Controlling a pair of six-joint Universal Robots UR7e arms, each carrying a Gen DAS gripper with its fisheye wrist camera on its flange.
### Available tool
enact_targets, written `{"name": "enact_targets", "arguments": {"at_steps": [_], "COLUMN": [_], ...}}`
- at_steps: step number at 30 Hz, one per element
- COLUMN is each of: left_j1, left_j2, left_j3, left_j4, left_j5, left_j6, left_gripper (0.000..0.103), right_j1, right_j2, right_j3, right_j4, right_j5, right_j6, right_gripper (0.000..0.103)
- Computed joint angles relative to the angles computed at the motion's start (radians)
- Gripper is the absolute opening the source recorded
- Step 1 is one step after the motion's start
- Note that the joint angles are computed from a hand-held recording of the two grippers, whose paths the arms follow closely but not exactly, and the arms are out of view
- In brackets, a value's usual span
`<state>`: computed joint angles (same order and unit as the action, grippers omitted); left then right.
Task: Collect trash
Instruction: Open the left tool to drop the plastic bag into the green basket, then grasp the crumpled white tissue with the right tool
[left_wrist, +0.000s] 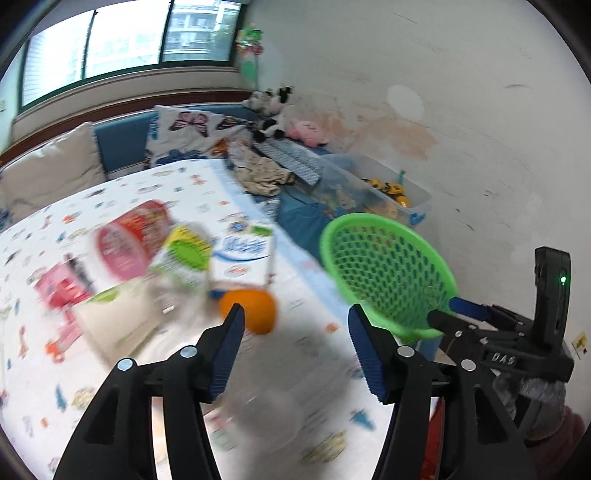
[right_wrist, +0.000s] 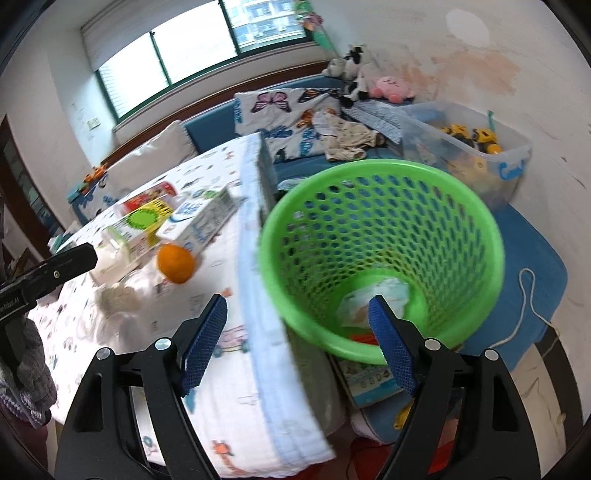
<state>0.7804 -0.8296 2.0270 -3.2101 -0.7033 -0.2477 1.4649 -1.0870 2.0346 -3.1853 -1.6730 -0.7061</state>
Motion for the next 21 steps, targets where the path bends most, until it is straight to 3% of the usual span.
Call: {"name": "enact_targets", "arguments": {"at_steps": [8,21], "left_j1": [-0.021,0.0], "left_j2": [-0.124,-0.224], "left_j3": [0.184,0.336], "left_j4": [0.034,0.071], "left_j5": [0.12,0.125], "left_j6": [-0.117,-0.306], "left_gripper": [0.073,0.075], "right_j1": [0.037,0.111], "right_j2": [0.021,0.079], "right_j3": [0.016,0.038], "right_j4": [0.017,0.054], "right_j5": [0.002,-0.006], "right_j6": [-0.029,-0.102], "right_gripper": [0.079,0.079]}}
